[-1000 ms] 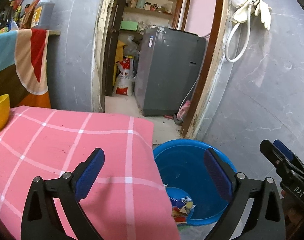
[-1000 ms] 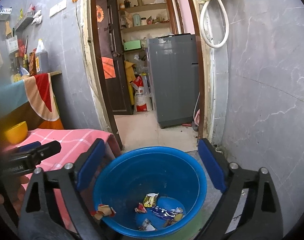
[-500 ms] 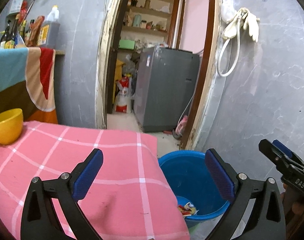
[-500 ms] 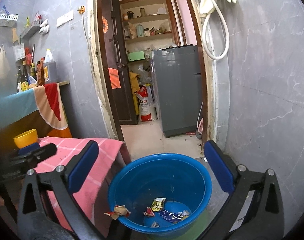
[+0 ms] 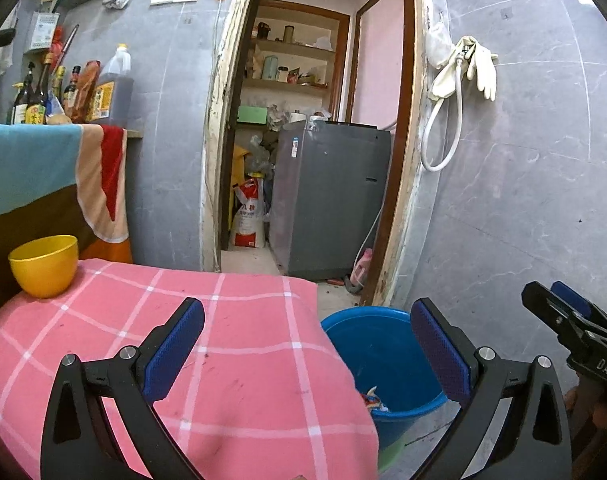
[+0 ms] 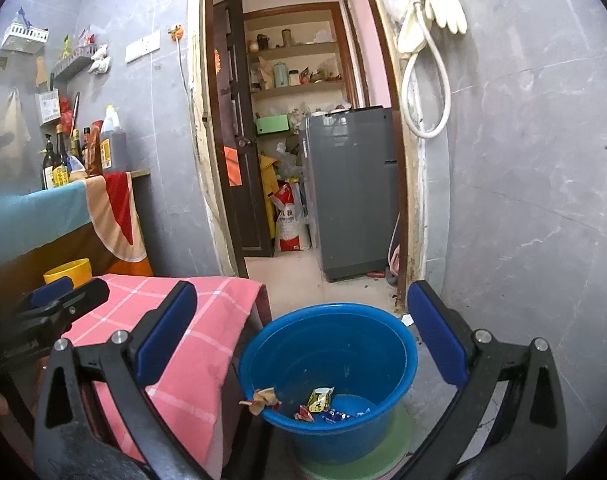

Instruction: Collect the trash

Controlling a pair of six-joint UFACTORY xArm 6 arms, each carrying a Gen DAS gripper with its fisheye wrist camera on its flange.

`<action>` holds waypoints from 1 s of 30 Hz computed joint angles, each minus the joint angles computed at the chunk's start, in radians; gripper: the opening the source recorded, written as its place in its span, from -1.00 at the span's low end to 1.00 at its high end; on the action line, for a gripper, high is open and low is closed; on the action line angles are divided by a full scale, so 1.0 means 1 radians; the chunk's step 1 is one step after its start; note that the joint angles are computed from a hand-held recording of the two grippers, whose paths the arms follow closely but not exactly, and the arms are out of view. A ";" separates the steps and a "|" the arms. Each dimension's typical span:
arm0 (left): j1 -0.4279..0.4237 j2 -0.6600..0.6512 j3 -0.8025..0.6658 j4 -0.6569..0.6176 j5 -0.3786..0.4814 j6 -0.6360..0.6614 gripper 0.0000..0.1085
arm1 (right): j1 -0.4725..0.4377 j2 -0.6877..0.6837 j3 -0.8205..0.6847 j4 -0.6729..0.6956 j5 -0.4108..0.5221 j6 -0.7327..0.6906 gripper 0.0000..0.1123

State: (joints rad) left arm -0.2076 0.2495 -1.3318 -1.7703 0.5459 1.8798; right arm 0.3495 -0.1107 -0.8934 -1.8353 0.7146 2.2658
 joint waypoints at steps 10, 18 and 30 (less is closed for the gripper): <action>0.080 -0.129 0.192 -0.100 0.063 0.167 0.87 | 0.191 -0.059 0.093 0.103 0.231 -0.006 0.82; 0.128 -0.202 0.316 -0.217 0.098 0.316 0.87 | 0.315 -0.036 0.111 0.152 0.398 0.004 0.82; 0.157 -0.230 0.381 -0.296 0.121 0.398 0.87 | 0.349 -0.009 0.120 0.156 0.436 0.017 0.82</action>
